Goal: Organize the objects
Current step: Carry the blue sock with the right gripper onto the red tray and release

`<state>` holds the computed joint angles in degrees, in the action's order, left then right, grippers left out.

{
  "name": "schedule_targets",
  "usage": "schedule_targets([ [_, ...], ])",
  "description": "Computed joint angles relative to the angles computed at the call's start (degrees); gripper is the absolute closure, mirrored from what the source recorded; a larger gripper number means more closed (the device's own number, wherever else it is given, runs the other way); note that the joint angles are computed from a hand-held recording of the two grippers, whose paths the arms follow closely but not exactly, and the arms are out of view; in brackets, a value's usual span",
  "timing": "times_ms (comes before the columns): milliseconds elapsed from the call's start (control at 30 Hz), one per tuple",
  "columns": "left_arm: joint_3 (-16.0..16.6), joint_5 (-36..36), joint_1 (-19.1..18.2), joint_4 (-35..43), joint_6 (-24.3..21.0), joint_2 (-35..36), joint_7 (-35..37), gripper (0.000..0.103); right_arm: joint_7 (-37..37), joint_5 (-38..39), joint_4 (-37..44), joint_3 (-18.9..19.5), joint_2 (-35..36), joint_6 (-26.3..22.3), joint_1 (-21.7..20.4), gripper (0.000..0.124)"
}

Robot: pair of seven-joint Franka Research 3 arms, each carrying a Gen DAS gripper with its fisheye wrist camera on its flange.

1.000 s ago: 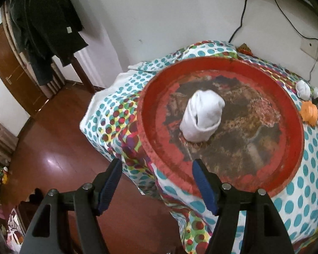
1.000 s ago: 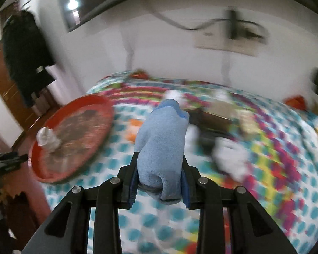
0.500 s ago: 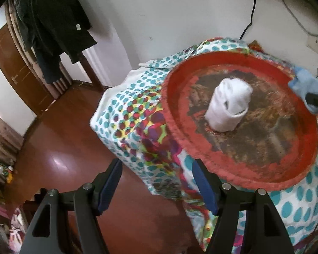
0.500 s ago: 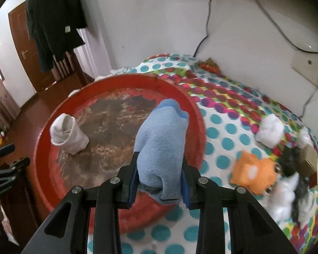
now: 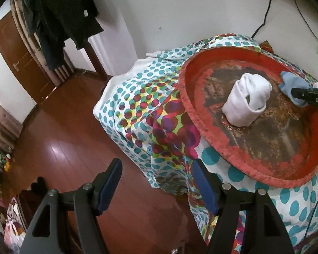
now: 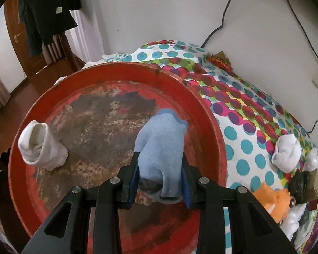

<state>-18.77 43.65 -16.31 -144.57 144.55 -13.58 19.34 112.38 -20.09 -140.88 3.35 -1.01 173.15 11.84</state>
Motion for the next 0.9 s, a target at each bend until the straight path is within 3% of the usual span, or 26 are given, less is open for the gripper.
schedule_targets([
  [300,1.18,-2.90,0.14,-0.65,1.62,0.49,1.54,0.033,3.80,-4.31,3.04,-1.87,2.77,-2.06,1.94,0.086],
  [367,1.12,-3.15,0.39,-0.80,1.69,0.42,1.50,0.033,4.82,-4.73,2.75,-2.18,2.54,-1.92,2.13,0.065],
  [433,1.01,-3.14,0.59,-0.83,1.65,0.42,1.34,0.033,5.72,-4.81,1.83,-2.29,1.94,-0.61,2.05,0.054],
  [600,1.73,-5.03,0.90,-1.22,3.89,1.14,2.10,0.033,7.20,-6.65,-0.20,-1.47,-0.06,0.56,1.12,0.054],
  [733,0.48,-2.87,1.08,0.05,0.72,1.91,0.68,0.033,6.47,-5.64,-3.75,0.49,-3.64,2.20,-0.72,0.054],
  [900,0.53,-2.38,0.53,0.08,0.43,1.66,0.08,0.033,-2.84,6.89,-11.72,-2.38,-11.33,5.99,3.21,0.054],
])
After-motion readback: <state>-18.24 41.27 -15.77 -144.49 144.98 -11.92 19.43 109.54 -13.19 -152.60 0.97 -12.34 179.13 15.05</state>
